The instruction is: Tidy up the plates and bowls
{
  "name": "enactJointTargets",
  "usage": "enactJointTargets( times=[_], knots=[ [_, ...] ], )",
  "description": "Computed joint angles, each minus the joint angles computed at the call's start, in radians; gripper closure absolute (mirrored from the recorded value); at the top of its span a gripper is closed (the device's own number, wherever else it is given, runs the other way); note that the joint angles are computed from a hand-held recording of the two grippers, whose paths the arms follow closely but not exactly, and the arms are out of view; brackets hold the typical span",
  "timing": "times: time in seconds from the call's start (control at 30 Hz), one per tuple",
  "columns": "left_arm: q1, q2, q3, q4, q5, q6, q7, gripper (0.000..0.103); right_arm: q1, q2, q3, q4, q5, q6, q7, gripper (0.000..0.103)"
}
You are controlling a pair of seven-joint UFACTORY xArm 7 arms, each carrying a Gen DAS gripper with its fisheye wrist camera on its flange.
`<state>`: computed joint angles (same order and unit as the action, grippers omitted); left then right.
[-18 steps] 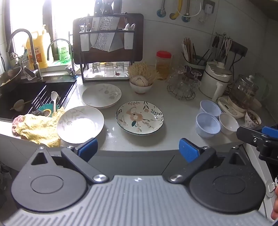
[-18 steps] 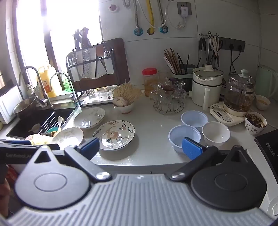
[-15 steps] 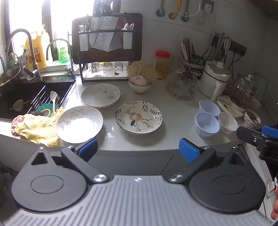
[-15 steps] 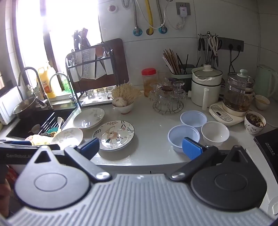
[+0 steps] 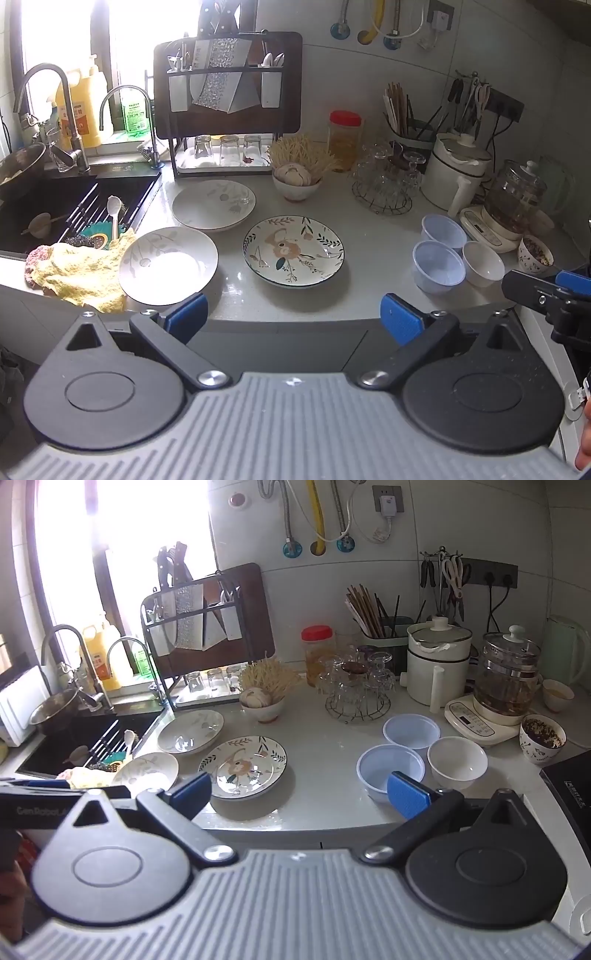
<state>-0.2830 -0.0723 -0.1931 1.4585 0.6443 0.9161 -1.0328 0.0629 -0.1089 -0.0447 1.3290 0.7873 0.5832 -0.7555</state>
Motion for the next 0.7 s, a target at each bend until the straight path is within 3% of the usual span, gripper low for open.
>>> enactJointTargets(
  times=[0.7],
  knots=[
    [-0.010, 0.012, 0.008, 0.011, -0.028, 0.033, 0.013, 0.002, -0.014, 0.032, 0.012, 0.022, -0.025, 0.016, 0.037, 0.000]
  ],
)
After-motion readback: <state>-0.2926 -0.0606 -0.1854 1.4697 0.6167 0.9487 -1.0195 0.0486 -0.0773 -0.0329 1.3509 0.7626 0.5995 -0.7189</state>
